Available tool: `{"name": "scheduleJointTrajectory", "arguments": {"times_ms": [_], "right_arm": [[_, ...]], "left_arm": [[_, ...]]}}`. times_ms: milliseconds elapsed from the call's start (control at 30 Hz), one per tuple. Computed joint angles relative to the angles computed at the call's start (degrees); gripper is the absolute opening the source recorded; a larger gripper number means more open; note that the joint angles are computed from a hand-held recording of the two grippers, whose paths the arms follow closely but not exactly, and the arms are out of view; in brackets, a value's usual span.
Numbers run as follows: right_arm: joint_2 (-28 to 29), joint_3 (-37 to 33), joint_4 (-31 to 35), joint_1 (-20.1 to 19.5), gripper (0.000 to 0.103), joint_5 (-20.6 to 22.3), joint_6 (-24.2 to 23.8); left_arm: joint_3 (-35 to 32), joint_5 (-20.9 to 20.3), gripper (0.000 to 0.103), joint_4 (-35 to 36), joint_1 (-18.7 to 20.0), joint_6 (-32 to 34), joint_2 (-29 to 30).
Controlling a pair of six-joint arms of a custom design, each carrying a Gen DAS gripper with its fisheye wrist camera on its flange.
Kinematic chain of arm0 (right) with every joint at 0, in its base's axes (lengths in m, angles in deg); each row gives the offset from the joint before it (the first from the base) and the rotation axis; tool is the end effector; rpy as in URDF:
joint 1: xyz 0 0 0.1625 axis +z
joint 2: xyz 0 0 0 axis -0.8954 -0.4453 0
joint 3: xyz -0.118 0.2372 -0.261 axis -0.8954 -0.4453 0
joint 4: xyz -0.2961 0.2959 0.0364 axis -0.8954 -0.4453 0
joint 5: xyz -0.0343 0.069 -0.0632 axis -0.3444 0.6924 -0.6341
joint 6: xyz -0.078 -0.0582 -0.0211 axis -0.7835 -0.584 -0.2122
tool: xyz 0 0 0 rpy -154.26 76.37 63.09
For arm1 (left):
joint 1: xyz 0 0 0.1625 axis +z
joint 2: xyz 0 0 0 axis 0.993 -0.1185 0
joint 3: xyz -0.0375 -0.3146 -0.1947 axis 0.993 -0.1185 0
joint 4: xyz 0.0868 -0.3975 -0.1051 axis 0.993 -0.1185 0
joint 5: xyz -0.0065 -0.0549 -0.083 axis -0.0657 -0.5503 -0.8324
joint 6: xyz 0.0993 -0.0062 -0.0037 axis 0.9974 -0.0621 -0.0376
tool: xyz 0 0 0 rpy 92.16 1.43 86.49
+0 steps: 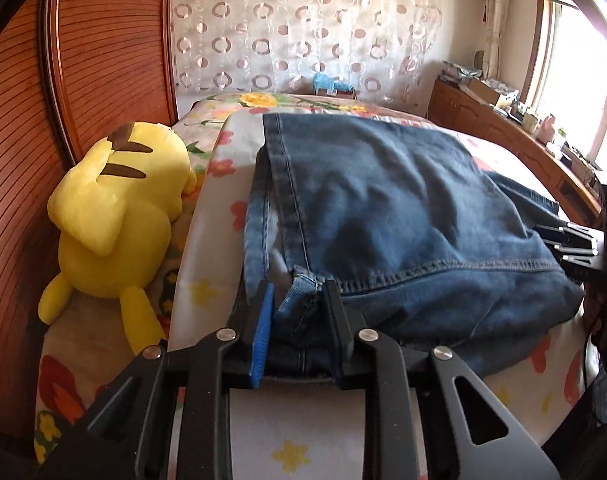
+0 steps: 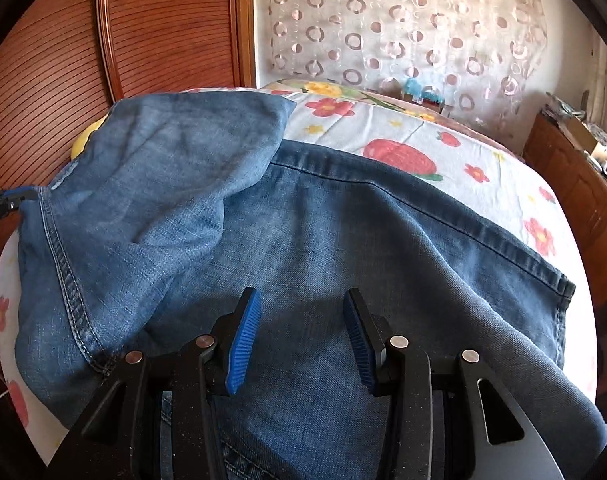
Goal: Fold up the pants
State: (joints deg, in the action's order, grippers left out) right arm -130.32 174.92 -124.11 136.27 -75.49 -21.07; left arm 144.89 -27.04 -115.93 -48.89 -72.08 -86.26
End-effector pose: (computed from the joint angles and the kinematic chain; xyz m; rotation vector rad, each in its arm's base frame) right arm -0.0165 -0.4934 0.2688 1.0807 -2.3318 0.6721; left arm -0.2285 -0.4208 0.0336 0.3024 2.2602 -0.9700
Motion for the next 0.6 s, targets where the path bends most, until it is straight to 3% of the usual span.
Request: {"name": "scheduleJointTrajectory", "arguments": {"times_ms": [233, 333, 433, 600], "right_arm": [[0.2, 0.7, -0.7, -0.7, 0.052, 1.1, -1.3], [0.2, 0.6, -0.3, -0.8, 0.052, 1.3, -1.3], [0.4, 0.7, -0.9, -0.7, 0.052, 1.2, -1.3], [0.3, 0.7, -0.8, -0.8, 0.052, 1.3, -1.3]], "left_arm": [[-0.1, -0.6, 0.025, 2.3, 0.2, -0.6, 0.0], [0.3, -0.7, 0.006, -0.3, -0.5, 2.2, 0.4], [1.0, -0.3, 0.005, -1.4, -1.7, 3.1, -0.1], [4.3, 3.5, 0.004, -1.7, -4.7, 0.1, -3.8]]}}
